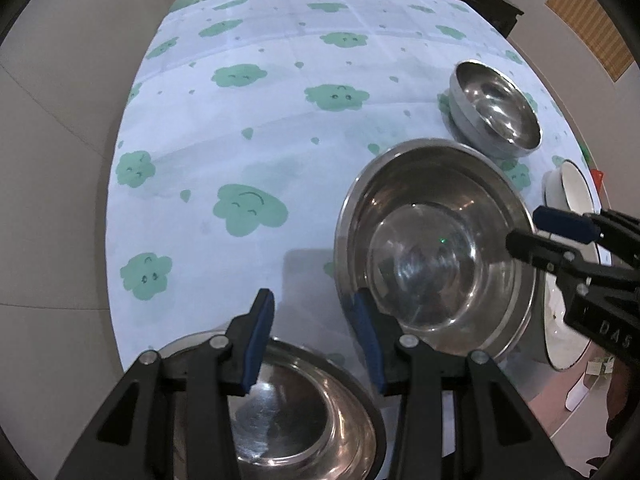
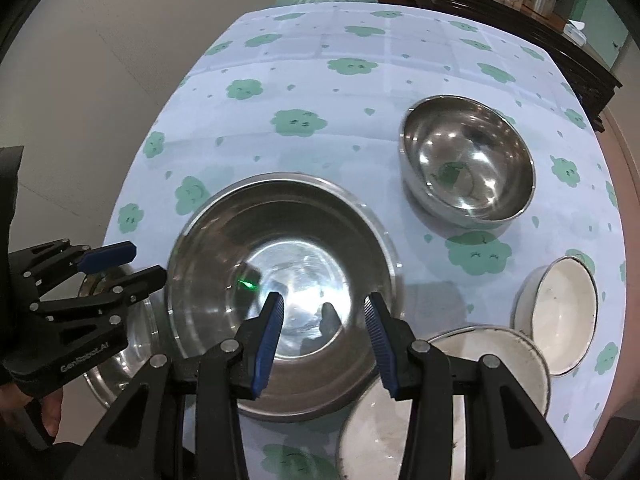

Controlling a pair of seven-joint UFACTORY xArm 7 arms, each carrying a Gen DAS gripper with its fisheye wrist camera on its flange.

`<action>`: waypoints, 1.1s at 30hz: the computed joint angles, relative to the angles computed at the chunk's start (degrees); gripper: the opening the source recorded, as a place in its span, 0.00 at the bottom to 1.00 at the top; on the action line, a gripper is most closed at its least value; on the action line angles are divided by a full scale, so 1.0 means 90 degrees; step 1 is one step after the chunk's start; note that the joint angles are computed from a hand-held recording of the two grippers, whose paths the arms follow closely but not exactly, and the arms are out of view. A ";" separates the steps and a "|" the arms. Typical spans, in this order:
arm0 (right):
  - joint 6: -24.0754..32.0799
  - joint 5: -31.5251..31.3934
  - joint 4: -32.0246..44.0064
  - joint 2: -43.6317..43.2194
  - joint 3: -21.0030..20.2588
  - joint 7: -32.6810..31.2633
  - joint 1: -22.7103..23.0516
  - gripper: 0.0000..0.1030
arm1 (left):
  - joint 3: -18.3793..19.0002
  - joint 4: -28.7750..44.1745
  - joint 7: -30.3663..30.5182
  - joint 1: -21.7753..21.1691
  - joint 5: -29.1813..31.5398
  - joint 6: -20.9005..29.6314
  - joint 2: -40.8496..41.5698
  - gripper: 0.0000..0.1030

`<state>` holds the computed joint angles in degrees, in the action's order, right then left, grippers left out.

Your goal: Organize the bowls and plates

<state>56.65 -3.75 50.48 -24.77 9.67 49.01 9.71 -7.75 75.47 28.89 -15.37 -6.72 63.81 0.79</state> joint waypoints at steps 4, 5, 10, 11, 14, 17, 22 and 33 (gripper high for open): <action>0.0142 -0.0038 -0.0037 0.0016 -0.0059 -0.0018 -0.0058 0.44 | -0.0031 0.0043 -0.0058 -0.0042 0.0092 0.0065 0.0115 0.41; 0.0172 -0.0042 -0.0049 0.0022 -0.0073 -0.0035 -0.0070 0.44 | -0.0032 0.0056 -0.0069 -0.0046 0.0082 0.0078 0.0135 0.41; 0.0210 -0.0048 -0.0175 -0.0042 -0.0117 -0.0029 -0.0135 0.44 | -0.0053 0.0102 -0.0092 -0.0085 0.0143 0.0122 0.0220 0.41; 0.0195 -0.0042 -0.0199 -0.0061 -0.0123 -0.0021 -0.0145 0.44 | -0.0057 0.0106 -0.0077 -0.0091 0.0134 0.0136 0.0228 0.41; 0.0188 -0.0039 -0.0251 -0.0081 -0.0132 -0.0033 -0.0169 0.44 | -0.0072 0.0108 -0.0055 -0.0115 0.0126 0.0118 0.0257 0.41; 0.0185 -0.0024 -0.0273 -0.0062 -0.0147 -0.0088 -0.0178 0.44 | -0.0086 0.0115 -0.0036 -0.0140 0.0106 0.0122 0.0276 0.41; 0.0173 0.0002 -0.0297 -0.0004 -0.0181 -0.0187 -0.0188 0.44 | -0.0099 0.0221 -0.0034 -0.0169 0.0076 0.0239 0.0406 0.40; 0.0074 0.0365 -0.0460 0.0036 -0.0311 -0.0439 -0.0149 0.17 | -0.0110 0.0313 0.0020 -0.0202 0.0090 0.0368 0.0589 0.15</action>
<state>57.32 -0.47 46.34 -24.44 6.86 45.06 8.37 -8.74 78.29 29.07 -17.19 -5.91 67.12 6.10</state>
